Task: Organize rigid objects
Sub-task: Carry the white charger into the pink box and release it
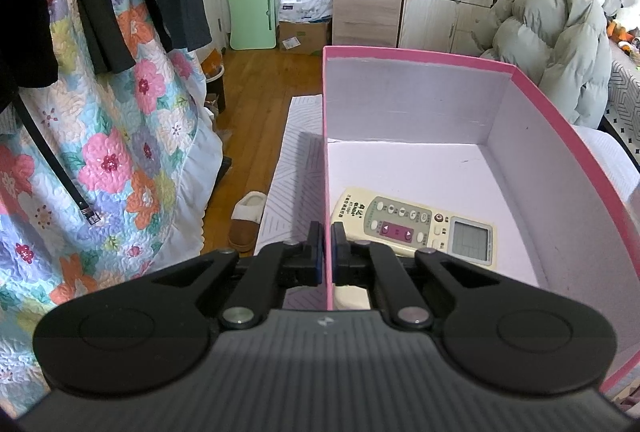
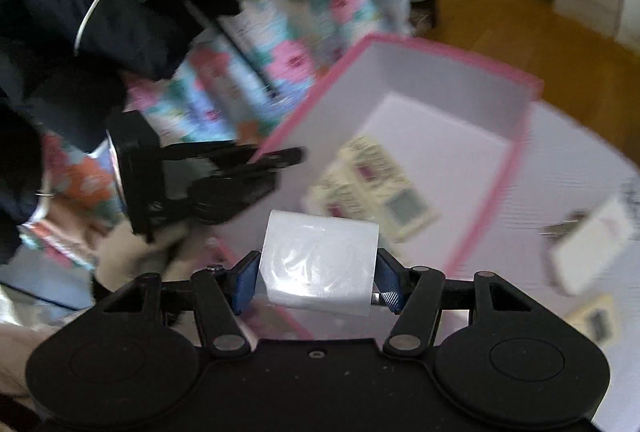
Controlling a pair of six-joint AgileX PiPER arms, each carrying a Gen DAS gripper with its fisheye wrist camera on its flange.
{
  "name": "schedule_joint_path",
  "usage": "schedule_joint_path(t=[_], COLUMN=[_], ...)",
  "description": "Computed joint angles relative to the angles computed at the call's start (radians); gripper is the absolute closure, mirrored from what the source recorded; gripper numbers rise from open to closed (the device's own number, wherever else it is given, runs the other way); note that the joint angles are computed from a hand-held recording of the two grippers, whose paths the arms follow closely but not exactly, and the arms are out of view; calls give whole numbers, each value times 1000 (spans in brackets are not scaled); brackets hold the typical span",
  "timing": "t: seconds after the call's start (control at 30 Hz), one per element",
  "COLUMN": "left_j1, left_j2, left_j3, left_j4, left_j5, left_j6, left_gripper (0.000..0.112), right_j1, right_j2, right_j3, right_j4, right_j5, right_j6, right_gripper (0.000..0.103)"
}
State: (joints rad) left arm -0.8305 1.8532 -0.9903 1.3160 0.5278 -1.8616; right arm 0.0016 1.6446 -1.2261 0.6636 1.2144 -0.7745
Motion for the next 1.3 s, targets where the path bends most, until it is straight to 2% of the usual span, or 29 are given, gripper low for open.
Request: schedule_joint_path(t=[0.27, 0.4, 0.6, 0.83, 0.9, 0.93, 1.07, 1.17, 1.3], left_j1=[-4, -1, 0, -1, -4, -3, -6, -10, -18], left_j2=[2, 0, -3, -8, -8, -8, -11, -6, 1], left_j3=[5, 10, 15, 21, 21, 21, 20, 11, -5], left_j4=[32, 42, 49, 53, 50, 51, 44, 27, -10], left_j5=[5, -1, -5, -6, -4, -3, 1, 12, 30], left_j6=[-23, -34, -42, -53, -50, -47, -32, -9, 26], left_gripper=[109, 109, 109, 109, 109, 109, 109, 109, 109], right_j1=[65, 82, 38, 50, 54, 52, 34, 37, -79], right_j2=[244, 305, 391, 439, 449, 445, 362, 212, 33], right_j3=[-69, -83, -71, -71, -78, -69, -68, -34, 42], right_j4=[40, 57, 208, 232, 226, 235, 201, 94, 109], right_j5=[-22, -33, -11, -35, -38, -49, -33, -52, -12], right_j6=[218, 283, 278, 314, 348, 354, 305, 206, 25], right_gripper=[38, 38, 37, 36, 32, 27, 27, 27, 27])
